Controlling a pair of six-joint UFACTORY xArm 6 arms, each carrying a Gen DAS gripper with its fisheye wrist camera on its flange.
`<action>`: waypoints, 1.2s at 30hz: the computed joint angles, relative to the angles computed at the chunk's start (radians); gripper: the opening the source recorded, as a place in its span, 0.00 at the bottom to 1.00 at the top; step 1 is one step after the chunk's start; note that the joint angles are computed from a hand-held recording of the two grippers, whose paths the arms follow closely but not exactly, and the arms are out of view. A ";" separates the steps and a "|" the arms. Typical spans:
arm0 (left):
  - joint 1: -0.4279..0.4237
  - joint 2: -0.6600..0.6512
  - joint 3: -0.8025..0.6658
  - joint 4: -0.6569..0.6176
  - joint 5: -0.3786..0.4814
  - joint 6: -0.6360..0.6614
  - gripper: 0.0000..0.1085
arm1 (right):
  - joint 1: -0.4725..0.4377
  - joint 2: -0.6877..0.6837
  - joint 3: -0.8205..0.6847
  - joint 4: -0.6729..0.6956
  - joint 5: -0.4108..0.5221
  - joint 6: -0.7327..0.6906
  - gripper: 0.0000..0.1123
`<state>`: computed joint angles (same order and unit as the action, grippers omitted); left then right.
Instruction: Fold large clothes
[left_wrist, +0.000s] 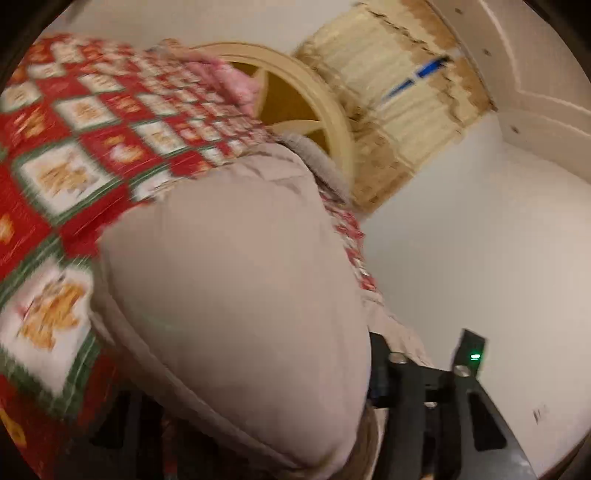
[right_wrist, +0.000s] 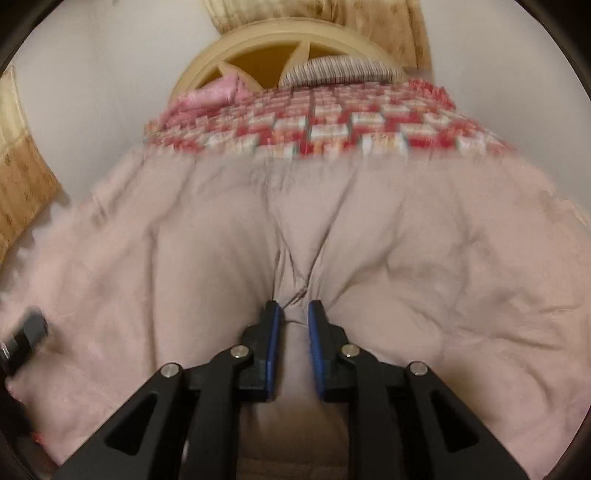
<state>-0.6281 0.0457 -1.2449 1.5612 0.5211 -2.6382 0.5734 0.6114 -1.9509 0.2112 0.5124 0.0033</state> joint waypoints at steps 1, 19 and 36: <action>0.009 0.000 -0.007 0.018 -0.022 0.013 0.38 | 0.001 0.002 0.005 0.000 -0.011 0.008 0.19; -0.116 -0.033 -0.220 -0.338 0.005 1.027 0.32 | 0.029 -0.056 0.051 1.057 0.522 -0.335 0.14; -0.254 0.586 -0.942 -0.890 0.166 2.037 0.32 | -0.337 -0.673 0.752 0.935 0.275 -0.503 0.33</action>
